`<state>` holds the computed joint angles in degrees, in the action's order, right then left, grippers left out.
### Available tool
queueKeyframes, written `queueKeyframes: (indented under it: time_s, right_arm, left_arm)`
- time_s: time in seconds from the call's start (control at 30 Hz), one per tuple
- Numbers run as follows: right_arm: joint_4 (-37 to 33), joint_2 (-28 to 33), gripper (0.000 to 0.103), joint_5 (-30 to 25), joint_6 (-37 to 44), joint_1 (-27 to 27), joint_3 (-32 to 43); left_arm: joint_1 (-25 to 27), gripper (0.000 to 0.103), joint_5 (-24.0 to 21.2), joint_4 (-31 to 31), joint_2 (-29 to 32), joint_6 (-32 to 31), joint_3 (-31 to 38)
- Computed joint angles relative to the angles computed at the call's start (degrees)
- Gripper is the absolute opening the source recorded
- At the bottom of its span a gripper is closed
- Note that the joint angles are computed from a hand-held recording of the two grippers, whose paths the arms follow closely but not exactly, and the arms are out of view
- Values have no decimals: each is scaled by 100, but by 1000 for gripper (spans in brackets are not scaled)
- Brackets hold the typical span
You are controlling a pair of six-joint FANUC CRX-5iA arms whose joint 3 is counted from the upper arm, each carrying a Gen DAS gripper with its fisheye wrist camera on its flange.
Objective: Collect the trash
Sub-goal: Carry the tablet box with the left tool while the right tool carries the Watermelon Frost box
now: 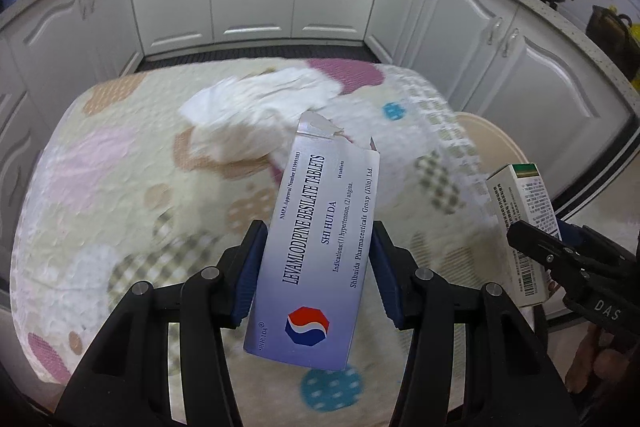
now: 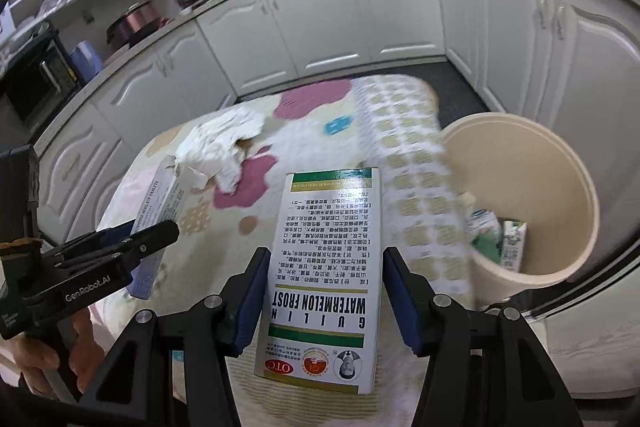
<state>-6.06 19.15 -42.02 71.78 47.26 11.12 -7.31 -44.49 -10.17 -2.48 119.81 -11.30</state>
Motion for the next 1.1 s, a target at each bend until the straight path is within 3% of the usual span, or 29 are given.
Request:
queueKeyframes:
  time_s: [0.33, 1.1]
  right_arm:
    - [273, -159, 55, 223, -293, -199, -248]
    - [926, -192, 55, 421, -969, -736, -568]
  left_arm:
    - [-434, 49, -153, -477, 437, 348, 664]
    - [-911, 49, -177, -200, 1735, -245, 2103]
